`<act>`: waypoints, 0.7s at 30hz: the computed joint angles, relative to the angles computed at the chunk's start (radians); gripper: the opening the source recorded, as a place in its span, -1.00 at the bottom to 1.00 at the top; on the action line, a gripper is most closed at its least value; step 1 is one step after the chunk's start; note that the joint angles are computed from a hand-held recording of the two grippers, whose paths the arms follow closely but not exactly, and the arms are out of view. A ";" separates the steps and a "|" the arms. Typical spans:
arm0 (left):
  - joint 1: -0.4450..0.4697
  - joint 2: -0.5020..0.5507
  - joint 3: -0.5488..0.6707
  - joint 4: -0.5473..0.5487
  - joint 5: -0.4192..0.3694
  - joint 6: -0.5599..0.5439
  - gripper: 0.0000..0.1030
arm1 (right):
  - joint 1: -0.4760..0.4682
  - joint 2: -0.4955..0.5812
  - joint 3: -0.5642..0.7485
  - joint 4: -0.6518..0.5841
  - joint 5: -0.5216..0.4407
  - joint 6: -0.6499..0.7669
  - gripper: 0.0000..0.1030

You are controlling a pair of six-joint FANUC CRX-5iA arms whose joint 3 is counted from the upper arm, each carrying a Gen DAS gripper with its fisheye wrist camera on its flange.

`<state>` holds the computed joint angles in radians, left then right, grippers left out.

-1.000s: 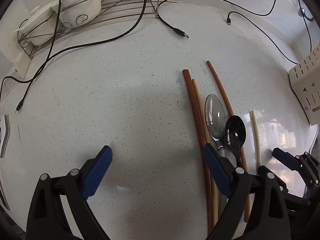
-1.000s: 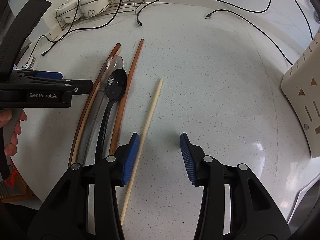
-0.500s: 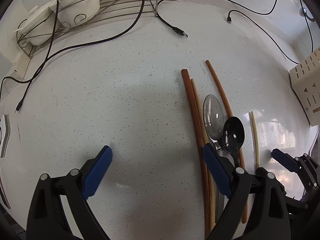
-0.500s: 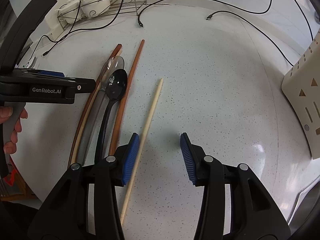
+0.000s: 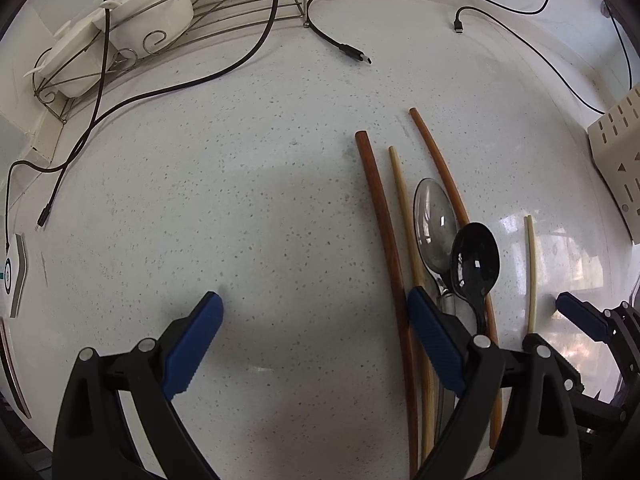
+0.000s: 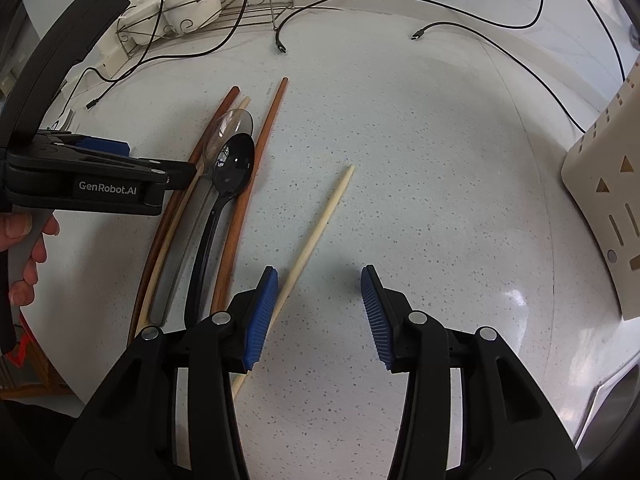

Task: Organize utensils
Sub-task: 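Grasp a brown chopstick with the left gripper while the right gripper grasps a pale chopstick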

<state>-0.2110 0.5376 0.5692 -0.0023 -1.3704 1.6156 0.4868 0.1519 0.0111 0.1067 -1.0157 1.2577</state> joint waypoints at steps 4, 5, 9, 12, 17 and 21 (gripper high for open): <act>0.006 -0.002 -0.005 0.003 0.000 -0.010 0.76 | -0.001 0.001 0.001 -0.001 -0.001 0.007 -0.19; 0.007 -0.011 -0.017 0.002 0.004 -0.010 0.73 | -0.001 0.001 0.001 -0.002 -0.002 0.009 -0.19; 0.003 -0.023 -0.023 0.004 0.001 -0.021 0.52 | -0.001 0.002 0.004 -0.002 -0.010 0.013 -0.17; 0.000 -0.029 -0.022 0.006 -0.002 -0.035 0.21 | -0.014 0.010 0.029 -0.040 -0.029 0.027 -0.20; -0.014 -0.032 -0.017 0.002 -0.002 -0.056 -0.23 | -0.013 0.026 0.055 -0.046 -0.057 0.038 -0.43; -0.030 -0.021 0.006 -0.010 -0.027 -0.081 -0.87 | 0.008 0.043 0.067 0.000 -0.086 0.026 -0.59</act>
<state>-0.2405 0.5162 0.5756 -0.0126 -1.3978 1.5345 0.4947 0.1954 0.0784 0.1070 -1.1020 1.2837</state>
